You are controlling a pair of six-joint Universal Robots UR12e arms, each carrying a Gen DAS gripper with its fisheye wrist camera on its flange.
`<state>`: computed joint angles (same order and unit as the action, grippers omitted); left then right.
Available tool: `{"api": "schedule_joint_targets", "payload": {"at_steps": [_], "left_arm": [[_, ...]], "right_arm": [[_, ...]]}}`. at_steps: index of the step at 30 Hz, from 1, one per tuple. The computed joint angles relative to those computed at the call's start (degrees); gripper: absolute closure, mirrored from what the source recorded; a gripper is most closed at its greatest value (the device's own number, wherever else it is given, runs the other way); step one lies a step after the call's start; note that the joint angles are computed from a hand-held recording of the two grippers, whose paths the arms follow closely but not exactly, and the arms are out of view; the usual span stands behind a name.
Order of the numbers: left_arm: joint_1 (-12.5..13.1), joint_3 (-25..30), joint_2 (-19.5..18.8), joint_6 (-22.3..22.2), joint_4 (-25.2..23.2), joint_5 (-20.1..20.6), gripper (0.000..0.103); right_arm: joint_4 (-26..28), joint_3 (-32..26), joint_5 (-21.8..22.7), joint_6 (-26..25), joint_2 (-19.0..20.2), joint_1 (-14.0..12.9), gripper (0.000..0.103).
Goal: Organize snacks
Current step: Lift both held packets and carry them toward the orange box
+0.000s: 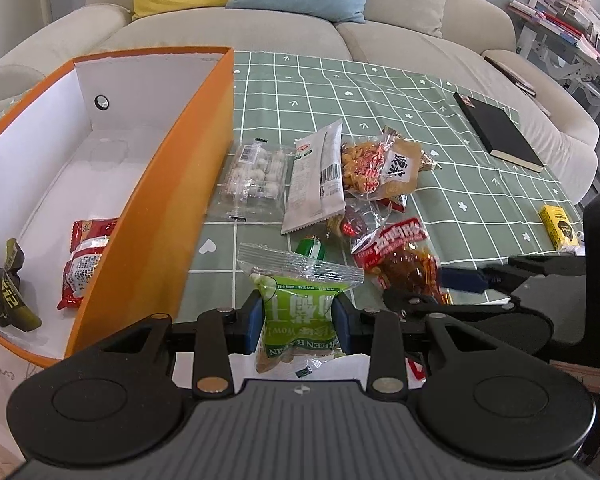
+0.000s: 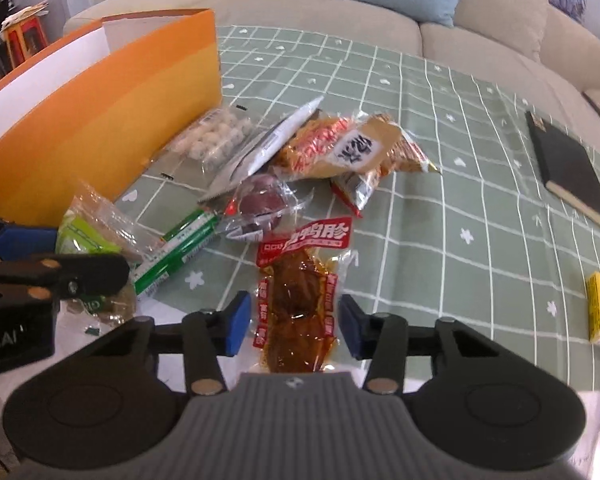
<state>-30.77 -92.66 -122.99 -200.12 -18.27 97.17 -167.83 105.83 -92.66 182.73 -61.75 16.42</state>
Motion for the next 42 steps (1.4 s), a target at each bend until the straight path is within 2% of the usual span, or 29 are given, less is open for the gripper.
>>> {"api": "schedule_joint_targets", "payload": {"at_steps": [4,5,7,9,15,26,35,42], "left_arm": [[-0.1,-0.3,0.3,0.0,0.3,-0.1,0.063],[-0.1,-0.3,0.4,0.0,0.4,-0.1,0.063],[-0.1,-0.6,0.6,0.0,0.8,-0.1,0.063],[-0.1,-0.7,0.7,0.2,1.3,-0.2,0.063],[-0.2,-0.9,1.0,0.3,1.7,-0.2,0.063],[0.1,-2.0,2.2,-0.5,3.0,-0.2,0.063],[0.7,-2.9,3.7,-0.9,5.9,-1.9,0.064],[1.6,-3.6,5.1,-2.5,8.0,-2.6,0.064]], "right_arm": [[0.6,0.5,-0.6,1.8,-0.8,0.0,0.062],[0.2,0.8,-0.7,2.2,-1.0,0.0,0.085],[-1.2,1.3,-0.4,3.8,-1.6,-0.3,0.103],[-1.7,1.6,0.6,5.4,-2.1,-0.7,0.103],[-3.3,2.4,2.3,4.4,-2.6,-0.6,0.103],[-5.2,3.7,7.3,7.5,-3.9,-1.7,0.103],[-7.2,3.9,9.8,7.0,-5.3,-2.0,0.103],[-8.8,2.8,11.2,4.7,-6.0,-1.5,0.103]]}}
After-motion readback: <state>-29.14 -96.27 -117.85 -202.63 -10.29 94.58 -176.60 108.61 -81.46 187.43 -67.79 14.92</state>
